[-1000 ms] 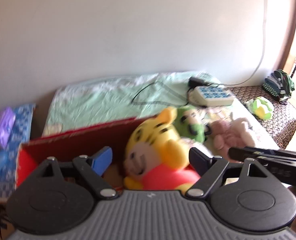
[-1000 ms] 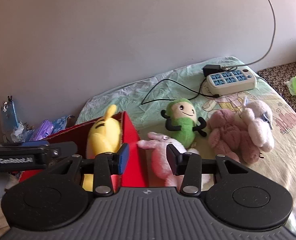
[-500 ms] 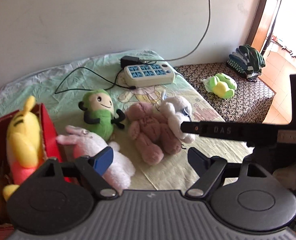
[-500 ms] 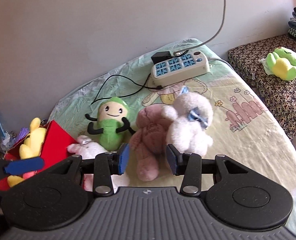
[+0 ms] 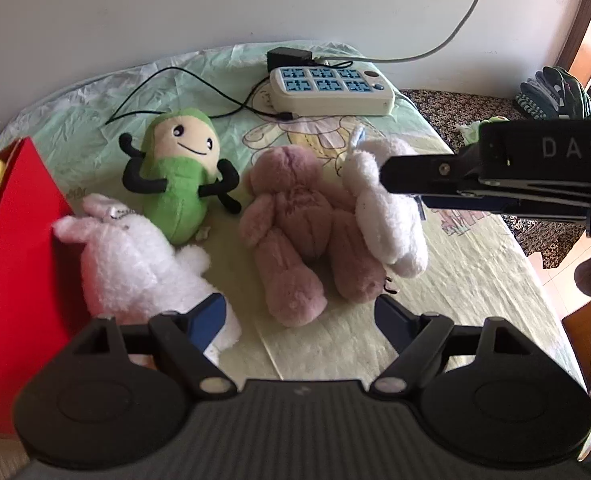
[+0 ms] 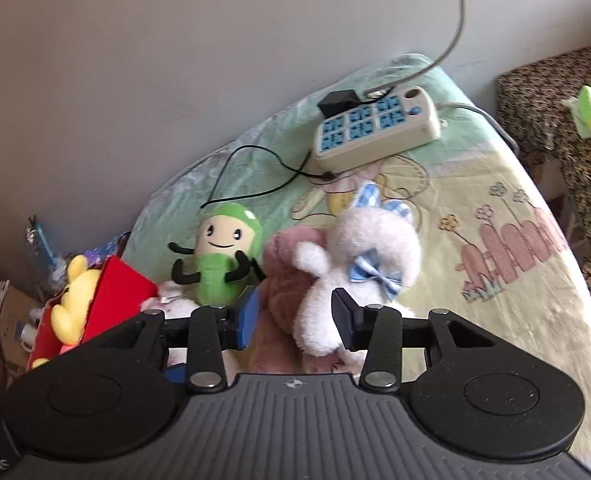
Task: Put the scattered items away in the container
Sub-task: 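Move both grippers over to the pink teddy bear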
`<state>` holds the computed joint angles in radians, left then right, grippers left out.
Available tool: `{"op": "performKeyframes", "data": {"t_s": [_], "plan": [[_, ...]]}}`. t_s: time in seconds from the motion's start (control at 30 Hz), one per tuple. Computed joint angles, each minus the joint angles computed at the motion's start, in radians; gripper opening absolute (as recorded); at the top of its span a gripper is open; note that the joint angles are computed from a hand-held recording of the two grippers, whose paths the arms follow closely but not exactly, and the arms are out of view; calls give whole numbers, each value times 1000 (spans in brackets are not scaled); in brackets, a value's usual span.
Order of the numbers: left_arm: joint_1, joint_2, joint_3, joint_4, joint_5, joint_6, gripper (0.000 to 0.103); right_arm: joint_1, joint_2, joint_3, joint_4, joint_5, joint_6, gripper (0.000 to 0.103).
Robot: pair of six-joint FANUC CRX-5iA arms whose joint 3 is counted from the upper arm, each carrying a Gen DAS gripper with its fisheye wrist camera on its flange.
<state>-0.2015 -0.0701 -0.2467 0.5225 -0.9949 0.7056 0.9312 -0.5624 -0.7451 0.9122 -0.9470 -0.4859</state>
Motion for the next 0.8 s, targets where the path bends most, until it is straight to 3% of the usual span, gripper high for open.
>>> {"op": "performKeyframes", "data": {"t_s": [0.13,0.2,0.4,0.7,0.8], "plan": [[-32,33,12,-6,29,8,74,-129,19,2,-50,253,132,38],[-46,48,18,-5,51,10,75,-169,58,25,-78,292,200,38],[-73,106,66,-31,62,51,74,-249,192,162,-301,254,489,38],[-74,184,126,-35,36,128,84,-292,366,352,-443,78,809,40],[-73,203,136,-30,35,137,84,-294,403,388,-445,42,856,51]]}}
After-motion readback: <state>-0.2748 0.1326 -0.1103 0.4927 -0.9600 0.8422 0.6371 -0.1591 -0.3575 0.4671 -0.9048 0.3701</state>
